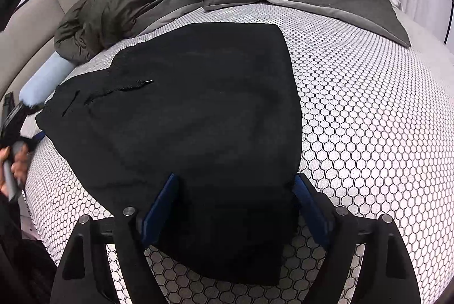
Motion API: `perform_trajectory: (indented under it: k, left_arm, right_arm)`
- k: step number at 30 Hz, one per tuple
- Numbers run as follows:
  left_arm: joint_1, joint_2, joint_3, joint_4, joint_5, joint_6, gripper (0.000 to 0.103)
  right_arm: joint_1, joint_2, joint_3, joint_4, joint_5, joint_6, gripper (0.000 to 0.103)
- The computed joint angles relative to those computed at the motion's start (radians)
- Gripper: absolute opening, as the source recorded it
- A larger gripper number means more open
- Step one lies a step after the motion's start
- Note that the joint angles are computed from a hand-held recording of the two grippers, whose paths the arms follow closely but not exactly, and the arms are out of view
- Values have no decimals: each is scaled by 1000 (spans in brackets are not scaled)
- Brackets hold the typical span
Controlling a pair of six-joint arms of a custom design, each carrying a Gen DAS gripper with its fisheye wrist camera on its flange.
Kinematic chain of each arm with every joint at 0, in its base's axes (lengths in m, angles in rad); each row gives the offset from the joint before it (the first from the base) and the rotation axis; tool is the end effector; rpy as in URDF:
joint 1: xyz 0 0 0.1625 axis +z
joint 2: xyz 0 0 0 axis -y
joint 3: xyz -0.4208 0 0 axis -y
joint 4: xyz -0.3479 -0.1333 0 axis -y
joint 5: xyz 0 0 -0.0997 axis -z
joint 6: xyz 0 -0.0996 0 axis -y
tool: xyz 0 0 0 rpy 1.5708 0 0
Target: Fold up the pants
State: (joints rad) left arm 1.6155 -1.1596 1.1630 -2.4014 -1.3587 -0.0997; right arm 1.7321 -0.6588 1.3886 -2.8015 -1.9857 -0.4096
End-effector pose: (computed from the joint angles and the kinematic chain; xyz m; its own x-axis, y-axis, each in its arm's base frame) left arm 0.1834 -0.6477 0.5545 -0.9619 -0.2648 -0.0685 -0.1266 0.6531 -0.7466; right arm 0.2081 -0.6989 0.1561 -0.8010 -0.3043 0.5156 -0.5013 0.8117 -0.2997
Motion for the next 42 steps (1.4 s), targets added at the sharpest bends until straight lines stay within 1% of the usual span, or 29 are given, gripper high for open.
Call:
perform_trajectory:
  k: [1,2,3,5,8,10,12,14,15,16,17,18,19,21,23,25,27,28,30,33,34,35,36,37,38,39,40,41,42]
  left_arm:
    - [0,16,-24,4,15,-18,56]
    - [-10,47,-58,16,58,-33,33]
    - [-22,51,-67,27,101,-33,3]
    - [-71,34,-16,-75,165,52,0]
    - [-213,-44,161,-303,233,258,0]
    - [-304,-70,240,-374,207,338,0]
    - [-388,-99,327,-386,141,384,0]
    - [-452,-105,389,-305,37,378,5]
    - [-465,-96,394,-221,-35,361,27]
    - [-462,-73,387,-124,-139,342,68]
    - [-456,-51,377,-40,-212,341,86]
    - [-451,-26,387,13,-243,341,93]
    - [-449,-18,401,26,-232,340,92]
    - [-447,-4,395,123,-188,335,92]
    - [-423,-28,398,179,-213,351,92]
    - [-403,-75,415,160,-226,386,94]
    - [-376,-84,387,95,-199,418,98]
    - [-367,-91,386,46,-161,418,99]
    - [-349,-115,400,-29,-82,417,99]
    - [-333,-78,371,-97,118,462,99]
    - [-328,-55,363,-116,204,480,99]
    - [-323,-33,353,-120,248,484,99]
    - [-315,-12,337,-103,296,482,98]
    - [-304,-5,334,-76,324,476,97]
    - [-289,-5,331,-52,314,462,97]
    - [-276,2,317,-39,294,451,97]
    - [-267,-2,307,-25,274,437,97]
    - [-269,-3,307,-27,267,432,97]
    - [-269,-18,315,-30,253,442,97]
  right_arm:
    - [-7,-9,6,2,9,-7,84]
    - [-13,-14,10,-3,21,-15,84]
    - [-16,-18,14,-3,29,-20,84]
    - [-31,-67,79,-23,55,-38,85]
    - [-29,-78,109,-33,75,-25,85]
    - [-34,-87,121,-36,84,-25,85]
    - [-40,-98,127,-32,94,-19,85]
    - [-48,-113,138,-34,106,-13,85]
    - [-50,-121,145,-37,109,-9,85]
    - [-54,-129,151,-43,110,-5,85]
    - [-58,-138,160,-52,110,1,85]
    - [-68,-151,168,-55,108,8,85]
    - [-73,-157,173,-61,102,13,85]
    - [-83,-174,189,-79,83,21,85]
    - [-99,-207,223,-108,91,13,85]
    - [-103,-228,245,-132,87,16,85]
    - [-103,-251,264,-166,111,48,84]
    - [-103,-260,265,-161,142,60,83]
    - [-103,-274,272,-143,245,73,83]
    - [-90,-249,243,-74,361,84,78]
    - [-85,-232,223,-36,382,90,78]
    - [-69,-204,199,-12,370,106,78]
    - [-57,-170,156,51,322,122,77]
    - [-52,-148,132,76,290,134,72]
    - [-48,-119,109,85,243,156,70]
    - [-43,-105,97,81,220,159,62]
    - [-31,-94,96,50,196,149,34]
    - [-18,-97,105,16,179,128,24]
    - [-9,-102,115,-20,191,106,21]
